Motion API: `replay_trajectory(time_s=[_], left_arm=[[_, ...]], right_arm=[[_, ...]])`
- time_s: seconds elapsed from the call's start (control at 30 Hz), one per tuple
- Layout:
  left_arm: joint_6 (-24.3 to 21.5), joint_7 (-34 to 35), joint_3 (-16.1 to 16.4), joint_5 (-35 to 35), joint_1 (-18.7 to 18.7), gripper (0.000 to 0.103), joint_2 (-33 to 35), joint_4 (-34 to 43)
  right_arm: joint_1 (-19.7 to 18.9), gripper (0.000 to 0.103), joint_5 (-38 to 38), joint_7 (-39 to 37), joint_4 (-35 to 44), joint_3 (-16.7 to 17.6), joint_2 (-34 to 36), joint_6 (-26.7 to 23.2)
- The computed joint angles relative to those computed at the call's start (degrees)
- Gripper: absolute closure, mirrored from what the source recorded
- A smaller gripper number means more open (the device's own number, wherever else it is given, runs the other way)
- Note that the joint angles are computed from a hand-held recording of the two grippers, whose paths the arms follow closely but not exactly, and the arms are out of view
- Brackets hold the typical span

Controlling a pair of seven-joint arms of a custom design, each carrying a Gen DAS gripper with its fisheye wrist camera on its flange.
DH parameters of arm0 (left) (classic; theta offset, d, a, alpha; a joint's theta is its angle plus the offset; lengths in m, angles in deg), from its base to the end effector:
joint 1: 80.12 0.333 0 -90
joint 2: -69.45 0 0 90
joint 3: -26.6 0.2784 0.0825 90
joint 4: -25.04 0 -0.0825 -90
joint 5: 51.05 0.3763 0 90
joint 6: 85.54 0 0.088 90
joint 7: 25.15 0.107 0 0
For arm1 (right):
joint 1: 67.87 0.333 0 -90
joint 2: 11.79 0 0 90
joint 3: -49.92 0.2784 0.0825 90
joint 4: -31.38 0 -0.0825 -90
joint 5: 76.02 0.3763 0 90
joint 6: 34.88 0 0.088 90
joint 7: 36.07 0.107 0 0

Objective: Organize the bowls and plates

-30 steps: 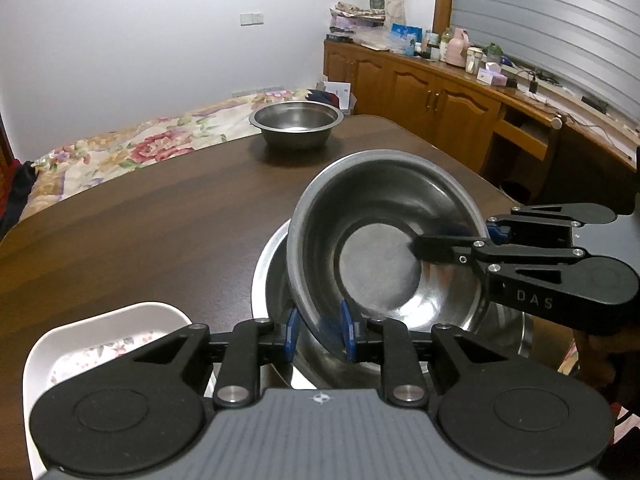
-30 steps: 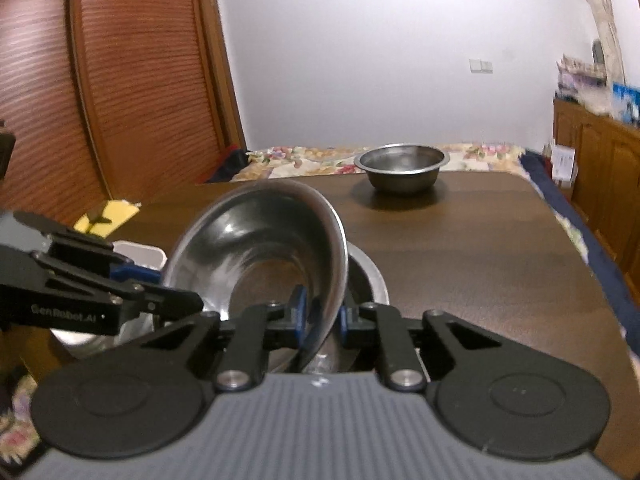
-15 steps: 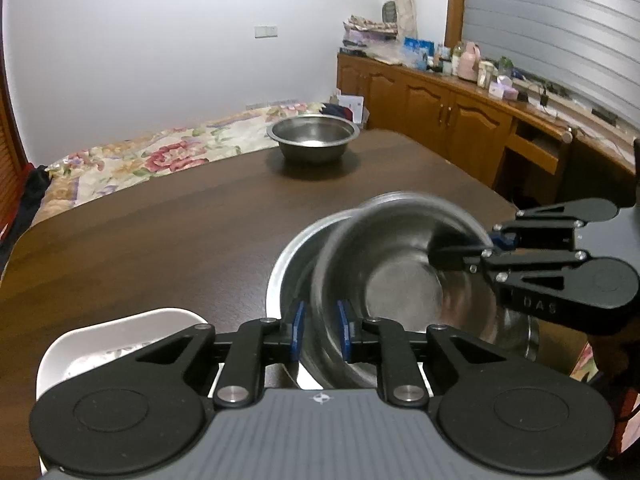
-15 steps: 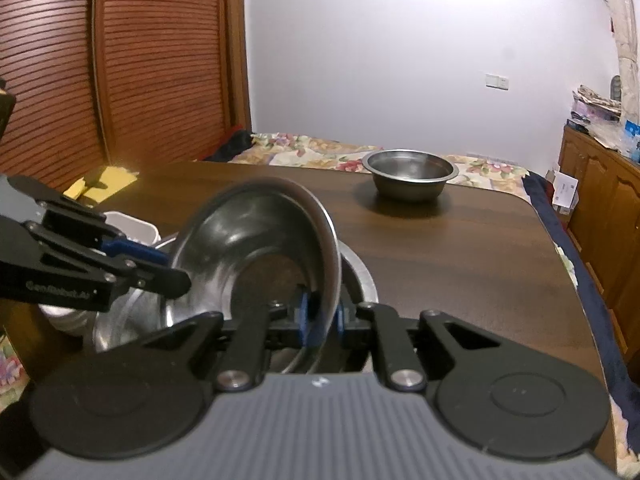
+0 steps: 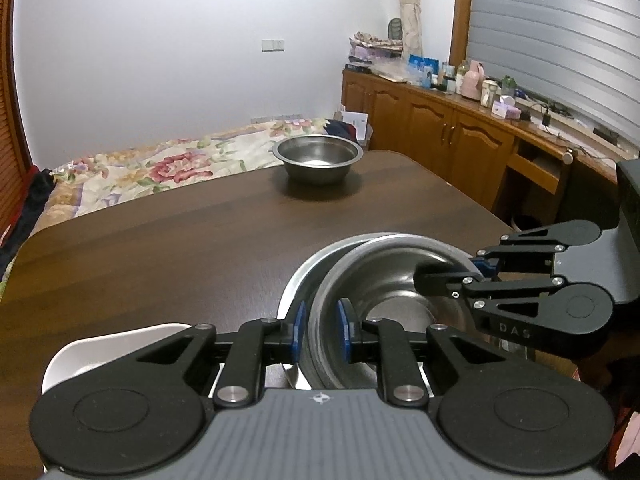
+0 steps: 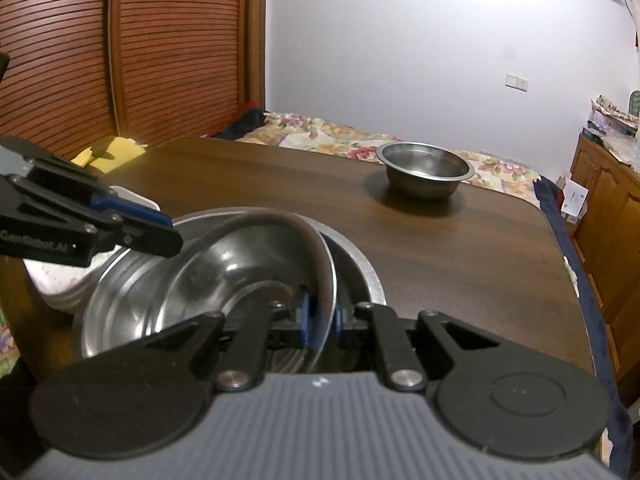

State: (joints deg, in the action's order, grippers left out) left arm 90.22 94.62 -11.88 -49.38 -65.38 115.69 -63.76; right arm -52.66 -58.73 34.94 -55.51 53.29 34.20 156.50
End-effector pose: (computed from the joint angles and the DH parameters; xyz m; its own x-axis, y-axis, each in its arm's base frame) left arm 0.7021 -0.1829 0.3245 -0.5666 -0.8231 0.0378 -0.5135 0.3169 -0.7974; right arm 0.6987 0.1896 0.2864 0.2718 -0.9622 0.0187 -0.5061 -0.1594 -0.8476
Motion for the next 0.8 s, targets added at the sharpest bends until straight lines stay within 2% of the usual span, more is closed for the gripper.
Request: replay_trajectory(time_s=[0.17,0.47,0.8], left_arm=[[0.7,-0.2,-0.4,0.2,0.3,0.083,0.3,-0.1],[1.5,-1.4,-1.0,1.3,0.8,0.083,0.6,-0.4],[2.5,-2.5,-2.7,2.6,2.4,0.06,1.6,-0.4]], right_arm=[[-1.0,0.089,-0.4,0.0,0.0,1.2,0.1,0.4],[-4.8,0.089,-0.8,2.2,-0.1,5.9,0.7,2.5],[-9.5,0.089,-3.4,7.2,0.3,11.2,1.9,4.6]])
